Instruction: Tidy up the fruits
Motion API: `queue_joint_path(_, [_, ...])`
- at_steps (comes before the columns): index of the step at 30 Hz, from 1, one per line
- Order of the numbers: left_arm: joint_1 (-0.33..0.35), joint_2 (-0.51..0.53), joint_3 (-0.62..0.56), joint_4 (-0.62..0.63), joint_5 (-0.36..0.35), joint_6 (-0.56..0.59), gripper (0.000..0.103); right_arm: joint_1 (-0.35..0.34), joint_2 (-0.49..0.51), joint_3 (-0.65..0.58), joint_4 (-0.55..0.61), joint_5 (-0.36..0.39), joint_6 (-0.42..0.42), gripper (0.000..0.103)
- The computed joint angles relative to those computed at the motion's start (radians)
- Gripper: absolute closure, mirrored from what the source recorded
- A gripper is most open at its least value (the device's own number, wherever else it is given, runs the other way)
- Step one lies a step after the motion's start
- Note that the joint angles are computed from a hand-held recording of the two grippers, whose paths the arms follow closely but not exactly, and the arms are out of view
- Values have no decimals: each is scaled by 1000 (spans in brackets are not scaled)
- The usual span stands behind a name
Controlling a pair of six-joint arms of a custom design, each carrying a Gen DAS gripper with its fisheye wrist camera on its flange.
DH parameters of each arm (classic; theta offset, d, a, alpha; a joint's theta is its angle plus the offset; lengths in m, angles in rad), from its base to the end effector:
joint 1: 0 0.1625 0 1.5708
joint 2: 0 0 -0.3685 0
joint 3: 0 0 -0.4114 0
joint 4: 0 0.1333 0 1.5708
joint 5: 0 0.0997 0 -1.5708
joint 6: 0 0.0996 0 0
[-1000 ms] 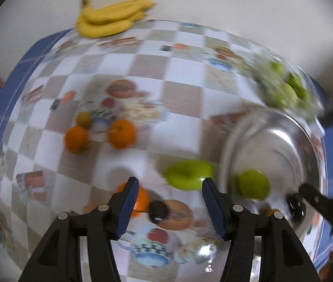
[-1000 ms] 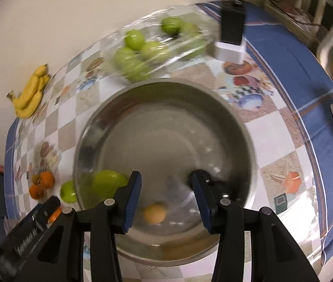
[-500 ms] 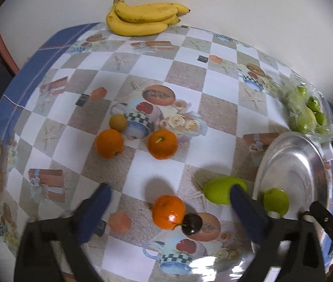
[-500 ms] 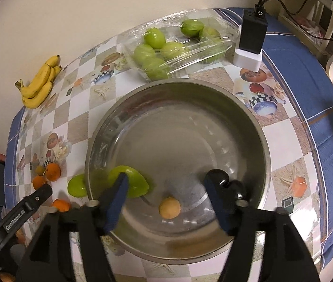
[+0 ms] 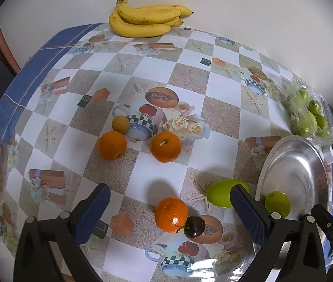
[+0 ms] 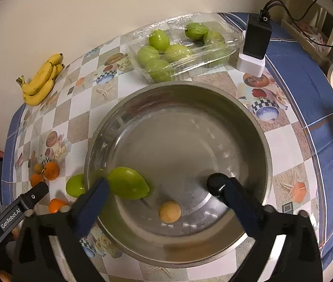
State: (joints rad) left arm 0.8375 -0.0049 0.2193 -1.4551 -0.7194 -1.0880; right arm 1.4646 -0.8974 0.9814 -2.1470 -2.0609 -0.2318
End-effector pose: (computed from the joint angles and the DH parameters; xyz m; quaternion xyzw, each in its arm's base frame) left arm -0.4099 -0.7661 -0.0176 -0.0917 0.8963 -0.2300 0.3680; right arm 0.0044 -0.7740 0.3857 0.0001 -0.9427 0.1934 0.2717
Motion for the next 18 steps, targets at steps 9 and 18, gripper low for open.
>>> queue_joint_path(9, [0, -90, 144, -78, 25, -9, 0, 0, -8, 17, -36, 12, -13, 0])
queue_joint_path(18, [10, -178, 271, -111, 61, -45, 0, -3, -10, 23, -47, 49, -16, 0])
